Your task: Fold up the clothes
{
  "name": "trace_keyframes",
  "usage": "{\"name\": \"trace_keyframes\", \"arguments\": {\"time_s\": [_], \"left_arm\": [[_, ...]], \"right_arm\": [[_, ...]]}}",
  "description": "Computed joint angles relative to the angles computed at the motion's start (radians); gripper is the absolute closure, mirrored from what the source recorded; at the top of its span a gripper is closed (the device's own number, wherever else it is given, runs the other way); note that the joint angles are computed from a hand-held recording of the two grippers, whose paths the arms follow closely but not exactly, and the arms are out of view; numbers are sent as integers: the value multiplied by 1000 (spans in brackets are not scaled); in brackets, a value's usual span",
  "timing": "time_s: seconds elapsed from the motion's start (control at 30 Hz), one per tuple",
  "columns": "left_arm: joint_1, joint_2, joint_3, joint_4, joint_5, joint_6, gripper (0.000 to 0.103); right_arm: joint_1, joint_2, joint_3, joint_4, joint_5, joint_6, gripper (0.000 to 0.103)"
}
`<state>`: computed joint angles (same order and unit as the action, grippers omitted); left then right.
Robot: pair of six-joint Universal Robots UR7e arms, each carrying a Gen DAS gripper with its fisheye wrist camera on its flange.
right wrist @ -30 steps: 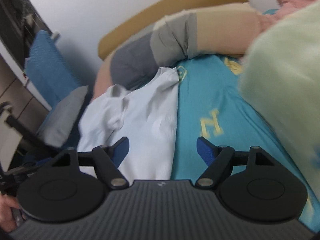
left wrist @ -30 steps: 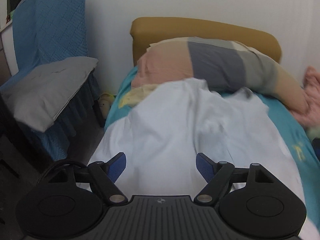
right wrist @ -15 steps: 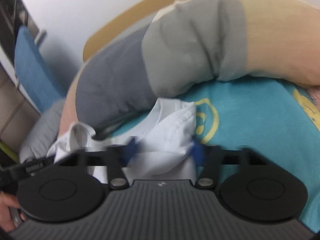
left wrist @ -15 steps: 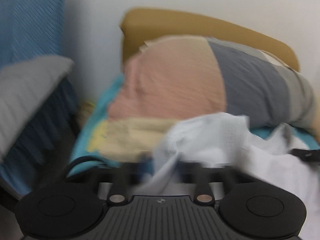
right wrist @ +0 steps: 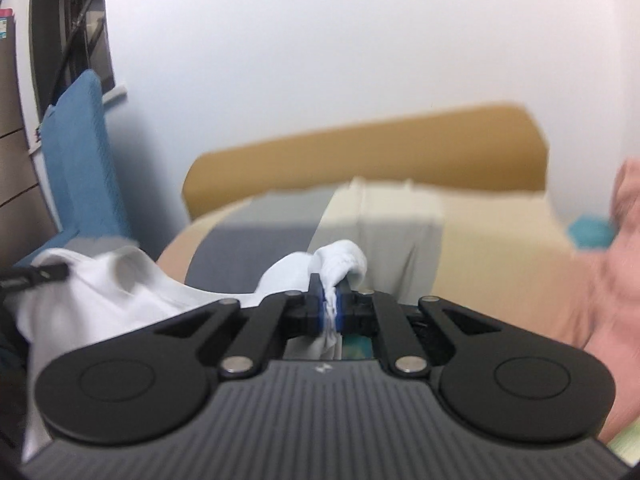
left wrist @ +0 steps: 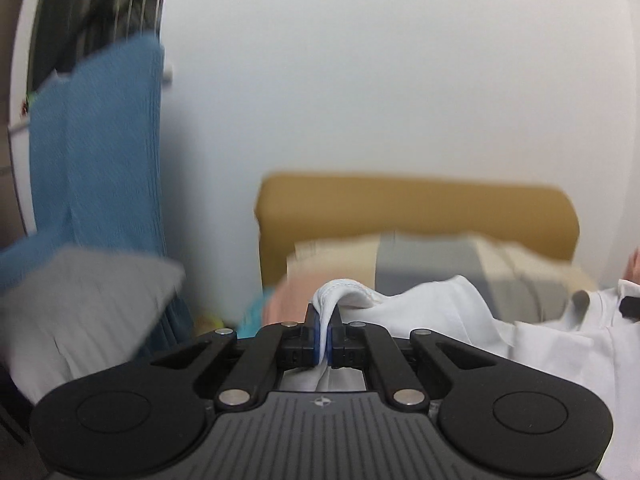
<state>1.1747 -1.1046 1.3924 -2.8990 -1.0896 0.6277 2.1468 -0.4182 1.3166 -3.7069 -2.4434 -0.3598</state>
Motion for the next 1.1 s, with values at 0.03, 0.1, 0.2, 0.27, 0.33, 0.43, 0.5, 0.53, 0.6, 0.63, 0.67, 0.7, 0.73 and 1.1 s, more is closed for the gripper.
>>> {"name": "trace_keyframes", "arguments": {"time_s": [0.03, 0.1, 0.2, 0.27, 0.33, 0.43, 0.5, 0.53, 0.6, 0.63, 0.67, 0.7, 0.73, 1.1], "left_arm": [[-9, 23, -23, -23, 1, 7, 100], [-19, 78, -76, -67, 7, 20, 100], [-10, 182, -172, -83, 31, 8, 100], [12, 248, -223, -67, 39, -7, 100], [37, 308, -266, -46, 45, -13, 99], [67, 376, -308, -24, 85, -31, 91], [81, 405, -323, -24, 97, -34, 83], [84, 410, -320, -52, 88, -16, 75], [77, 419, -332, -60, 117, 10, 57], [71, 407, -327, -34, 132, -12, 43], [70, 394, -332, 13, 129, -37, 37], [68, 381, -337, 58, 124, -60, 32], [62, 365, -328, 73, 123, -58, 31], [-55, -152, 229, 203, 96, -229, 24]], "right_arm": [[5, 10, -38, -13, -11, -40, 94], [4, 39, -125, -38, -25, -127, 94], [-29, 77, -214, -20, -19, -163, 94], [-69, 87, -228, 39, -2, -102, 94], [-108, 101, -249, 101, 17, -45, 94], [-164, 129, -248, 116, 60, -2, 92], [-190, 143, -236, 78, 97, 0, 91], [-199, 147, -229, 57, 113, -5, 90], [-202, 140, -214, 48, 125, -22, 86], [-198, 131, -208, 71, 120, -18, 83], [-194, 119, -197, 95, 116, -5, 72], [-188, 98, -172, 124, 114, 32, 52], [-180, 82, -155, 150, 114, 71, 41], [40, -63, 100, 169, -21, 240, 27]]}}
